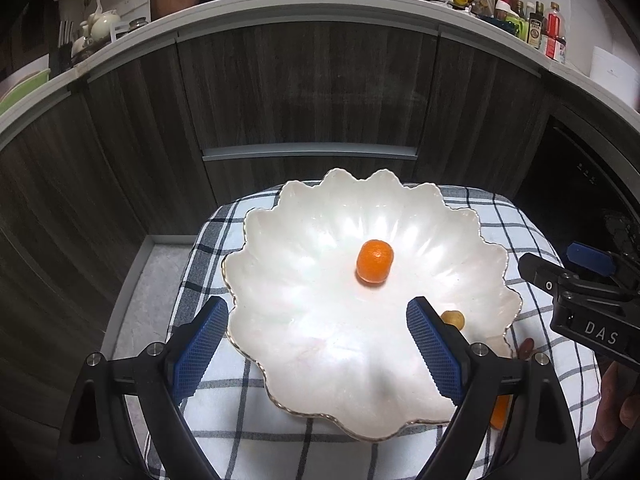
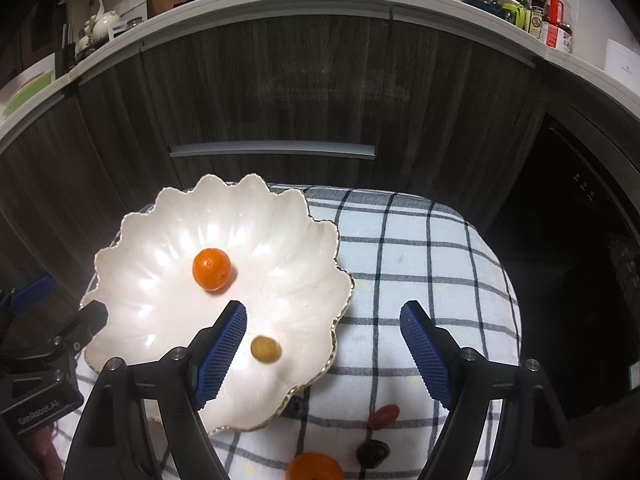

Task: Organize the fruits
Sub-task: 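Withdraw both tools from the bowl back toward the remaining fruits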

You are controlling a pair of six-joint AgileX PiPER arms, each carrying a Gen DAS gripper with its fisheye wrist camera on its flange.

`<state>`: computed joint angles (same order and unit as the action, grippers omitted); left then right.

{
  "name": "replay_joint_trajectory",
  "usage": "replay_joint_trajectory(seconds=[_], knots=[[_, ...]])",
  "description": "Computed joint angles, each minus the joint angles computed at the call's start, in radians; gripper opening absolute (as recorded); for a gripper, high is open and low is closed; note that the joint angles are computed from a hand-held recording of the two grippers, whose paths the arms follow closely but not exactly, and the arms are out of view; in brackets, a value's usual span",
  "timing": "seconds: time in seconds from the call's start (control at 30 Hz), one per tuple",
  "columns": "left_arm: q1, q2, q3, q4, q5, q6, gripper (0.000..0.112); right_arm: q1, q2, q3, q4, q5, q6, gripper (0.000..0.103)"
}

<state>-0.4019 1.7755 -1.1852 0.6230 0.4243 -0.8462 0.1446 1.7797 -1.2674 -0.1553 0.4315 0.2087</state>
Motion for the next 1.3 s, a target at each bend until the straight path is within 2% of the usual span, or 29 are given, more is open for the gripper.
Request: replay_joint_trajectory(seconds=[0.5,0.97,1.3], knots=[[-0.099,-0.057,0.016,0.037,0.036,-0.064,0.092,-0.087,-0.14,0.13,0.086,-0.025,-0.094,0.08],[-0.212,-0.076,0.021,0.084,0.093,-0.156,0.092,-0.192,-0.25,0.254,0.22,-0.055,-0.269,0.08],[-0.289,-0.084,0.054,0.126,0.099,-0.231,0.092,-0.268,-0.337,0.369,0.334,-0.084,-0.417,0.08]])
